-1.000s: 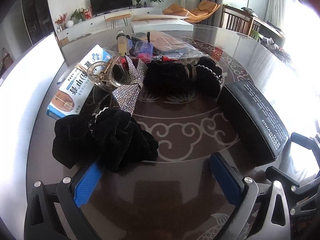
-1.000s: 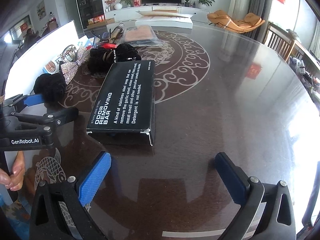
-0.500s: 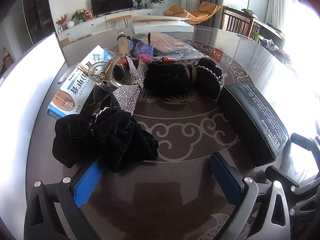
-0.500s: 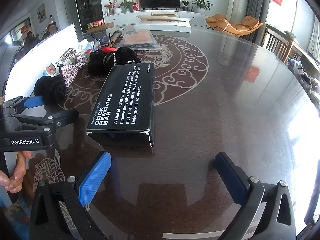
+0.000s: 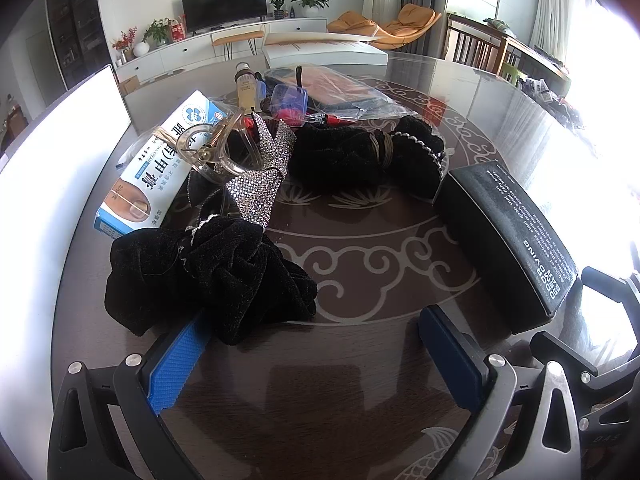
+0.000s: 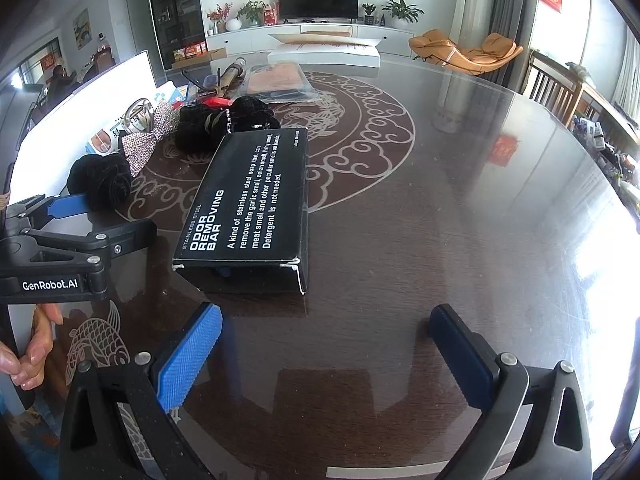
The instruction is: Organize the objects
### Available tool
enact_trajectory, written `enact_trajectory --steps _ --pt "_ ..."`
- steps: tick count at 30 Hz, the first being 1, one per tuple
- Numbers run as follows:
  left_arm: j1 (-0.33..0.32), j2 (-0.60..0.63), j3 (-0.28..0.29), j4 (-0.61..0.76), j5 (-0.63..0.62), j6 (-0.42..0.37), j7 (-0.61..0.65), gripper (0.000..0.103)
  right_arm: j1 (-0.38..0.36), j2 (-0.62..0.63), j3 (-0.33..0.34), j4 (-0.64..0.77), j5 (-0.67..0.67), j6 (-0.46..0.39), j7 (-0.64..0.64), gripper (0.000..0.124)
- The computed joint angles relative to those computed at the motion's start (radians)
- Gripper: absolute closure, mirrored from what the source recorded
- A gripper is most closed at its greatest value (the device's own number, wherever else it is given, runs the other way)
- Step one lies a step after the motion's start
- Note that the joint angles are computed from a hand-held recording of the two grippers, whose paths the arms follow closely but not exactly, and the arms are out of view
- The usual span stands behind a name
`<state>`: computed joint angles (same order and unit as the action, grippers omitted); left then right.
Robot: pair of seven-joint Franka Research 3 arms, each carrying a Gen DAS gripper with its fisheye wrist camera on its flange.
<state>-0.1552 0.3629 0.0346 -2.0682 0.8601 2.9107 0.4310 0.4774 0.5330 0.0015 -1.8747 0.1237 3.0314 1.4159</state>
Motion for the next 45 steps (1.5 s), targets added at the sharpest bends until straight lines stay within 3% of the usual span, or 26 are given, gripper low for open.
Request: enact_trajectory --steps 32,38,45 --pt "-0.010 -0.002 0.005 0.000 0.027 -0.009 -0.045 0.000 0.003 0.003 -0.004 0.003 0.002 0.003 0.000 0.021" --pt "0.019 -0.004 -0.026 -0.005 -0.027 -0.011 0.021 0.000 0.003 0.004 -0.003 0.003 0.002 0.003 0.000 0.021" --pt "0.045 -0.056 -0.038 -0.093 -0.125 0.121 0.048 0.000 0.003 0.005 -0.004 0.004 0.002 0.003 0.000 0.021"
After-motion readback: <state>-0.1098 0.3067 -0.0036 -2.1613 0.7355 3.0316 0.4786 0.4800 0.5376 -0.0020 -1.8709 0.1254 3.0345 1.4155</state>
